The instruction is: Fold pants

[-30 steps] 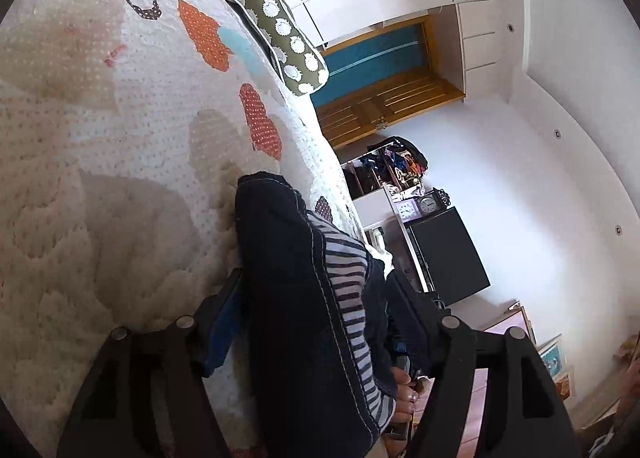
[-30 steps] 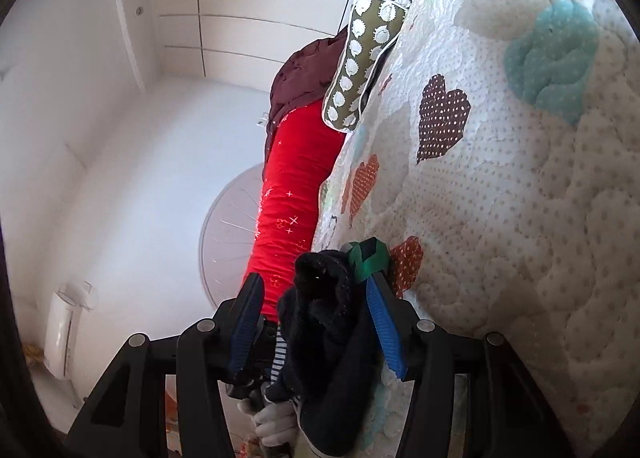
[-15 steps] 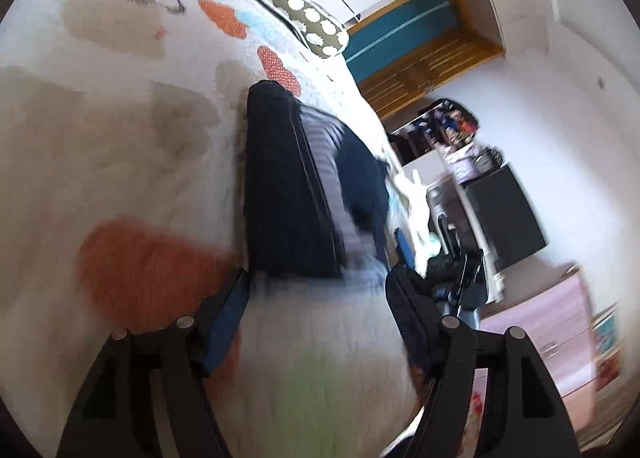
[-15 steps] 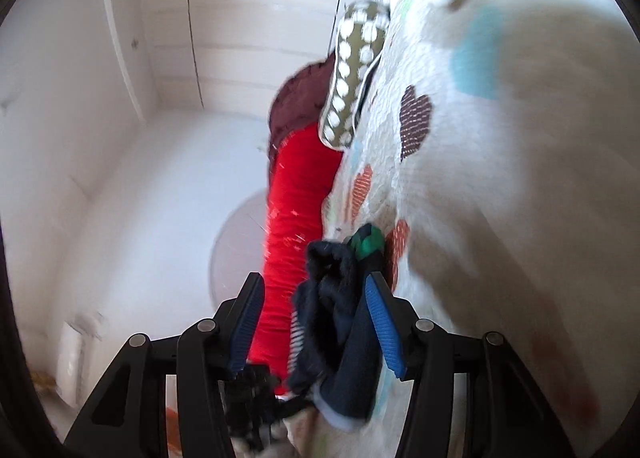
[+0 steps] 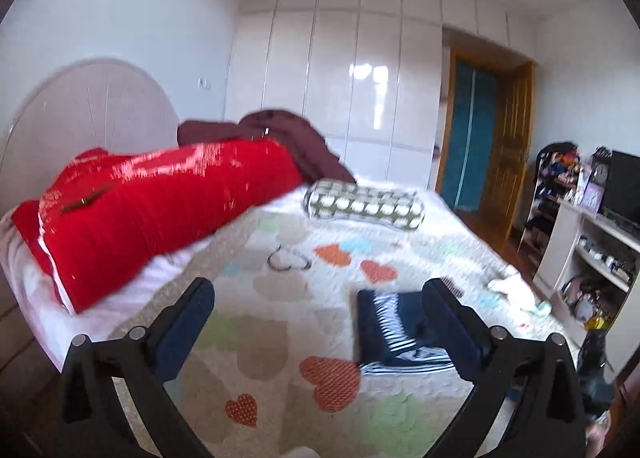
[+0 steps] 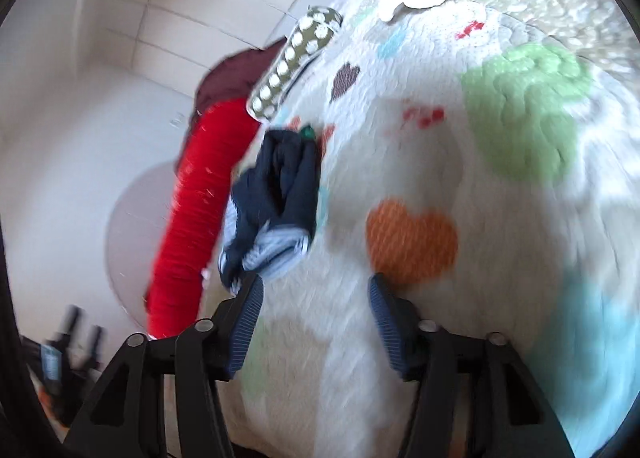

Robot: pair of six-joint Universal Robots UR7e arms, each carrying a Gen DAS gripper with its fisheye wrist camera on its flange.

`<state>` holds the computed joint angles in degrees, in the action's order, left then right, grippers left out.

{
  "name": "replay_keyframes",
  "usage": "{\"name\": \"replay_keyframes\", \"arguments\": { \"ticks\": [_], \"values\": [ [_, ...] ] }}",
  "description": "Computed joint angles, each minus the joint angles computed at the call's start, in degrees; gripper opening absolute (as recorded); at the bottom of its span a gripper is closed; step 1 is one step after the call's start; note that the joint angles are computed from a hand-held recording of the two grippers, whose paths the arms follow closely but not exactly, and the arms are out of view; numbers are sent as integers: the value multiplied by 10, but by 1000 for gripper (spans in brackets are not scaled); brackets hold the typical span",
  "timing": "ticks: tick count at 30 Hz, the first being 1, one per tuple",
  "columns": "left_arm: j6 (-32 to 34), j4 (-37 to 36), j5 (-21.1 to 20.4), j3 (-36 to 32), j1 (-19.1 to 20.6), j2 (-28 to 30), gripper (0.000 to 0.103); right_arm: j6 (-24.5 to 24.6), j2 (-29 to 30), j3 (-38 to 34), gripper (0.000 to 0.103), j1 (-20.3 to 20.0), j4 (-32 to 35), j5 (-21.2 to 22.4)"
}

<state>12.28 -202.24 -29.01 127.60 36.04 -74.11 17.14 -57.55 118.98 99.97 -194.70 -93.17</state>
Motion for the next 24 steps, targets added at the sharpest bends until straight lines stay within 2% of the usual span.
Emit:
{"name": "replay_keyframes", "arguments": {
  "ticks": [3, 4, 7, 10, 12, 15, 19, 24],
  "values": [
    [-20, 30, 22, 12, -24, -18, 103, -14, -9, -4, 65, 51, 16, -74],
    [-39, 58, 12, 15, -27, -26, 103, -28, -7, -10, 65, 69, 17, -106],
    [-144, 178, -89, 9, 12, -52, 103, -98, 14, -49, 72, 133, 13, -230],
    [-242, 291, -158, -10, 51, -53, 103, -147, 50, -84, 74, 174, 6, -324],
    [-269, 327, -165, -15, 65, -41, 103, -167, 73, -101, 74, 189, 8, -354],
    [-299, 376, -154, -18, 67, -35, 103, -203, 100, -117, 74, 205, 11, -390],
    [-314, 390, -137, -14, 66, -32, 103, -256, 127, -139, 74, 222, 4, -439],
    [-333, 413, -100, -14, 60, -29, 103, -271, 132, -145, 75, 229, -1, -471]
  ]
}}
